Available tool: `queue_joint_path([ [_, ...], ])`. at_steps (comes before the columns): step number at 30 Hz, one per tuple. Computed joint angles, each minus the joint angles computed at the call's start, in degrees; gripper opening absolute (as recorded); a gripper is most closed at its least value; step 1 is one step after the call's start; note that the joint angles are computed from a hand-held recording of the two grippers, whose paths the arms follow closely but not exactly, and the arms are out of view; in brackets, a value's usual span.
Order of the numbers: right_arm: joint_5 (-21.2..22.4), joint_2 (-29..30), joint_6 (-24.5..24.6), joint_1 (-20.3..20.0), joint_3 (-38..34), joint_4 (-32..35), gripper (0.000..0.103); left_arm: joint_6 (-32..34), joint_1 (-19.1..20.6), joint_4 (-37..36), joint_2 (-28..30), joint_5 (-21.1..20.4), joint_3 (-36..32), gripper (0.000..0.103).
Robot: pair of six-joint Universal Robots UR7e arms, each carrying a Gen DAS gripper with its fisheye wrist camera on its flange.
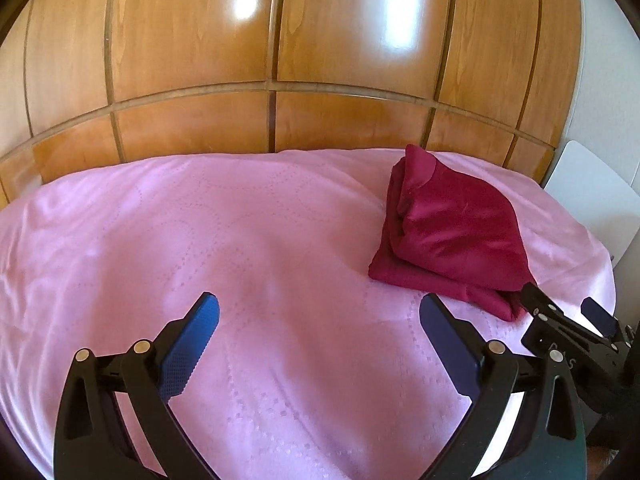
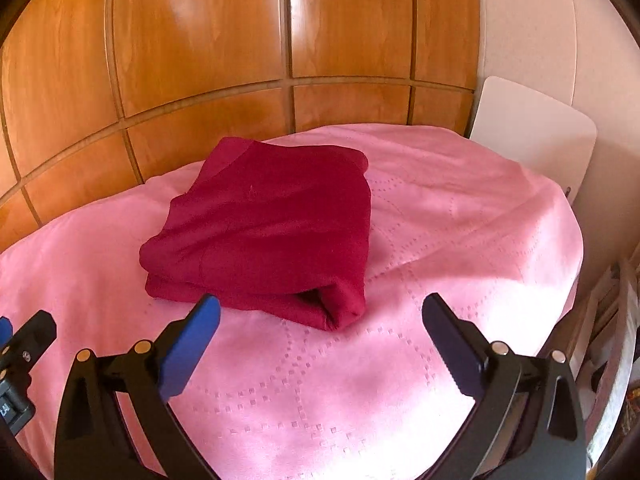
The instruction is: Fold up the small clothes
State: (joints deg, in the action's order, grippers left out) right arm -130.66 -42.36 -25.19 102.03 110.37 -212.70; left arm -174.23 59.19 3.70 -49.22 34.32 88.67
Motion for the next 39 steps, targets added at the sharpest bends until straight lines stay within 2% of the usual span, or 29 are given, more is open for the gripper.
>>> queue_joint_path([
  [14, 1.99, 0.26, -1.88, 0.28, 0.6, -1.52, 0.101, 2.83, -0.48, -5.1, -0.96, -4.56, 2.25, 0.099],
  [21, 2.45, 0.59, -3.51, 0.25, 0.19, -3.81, 0.101, 9.51, -1.01, -13.01, -1.77, -7.02, 4.24, 0.099],
  [39, 3.09, 0.26, -3.11, 0.07, 0.24, -3.15, 0.101, 14.64, -1.77, -18.2, -2.57, -7.77, 6.16, 0.099],
])
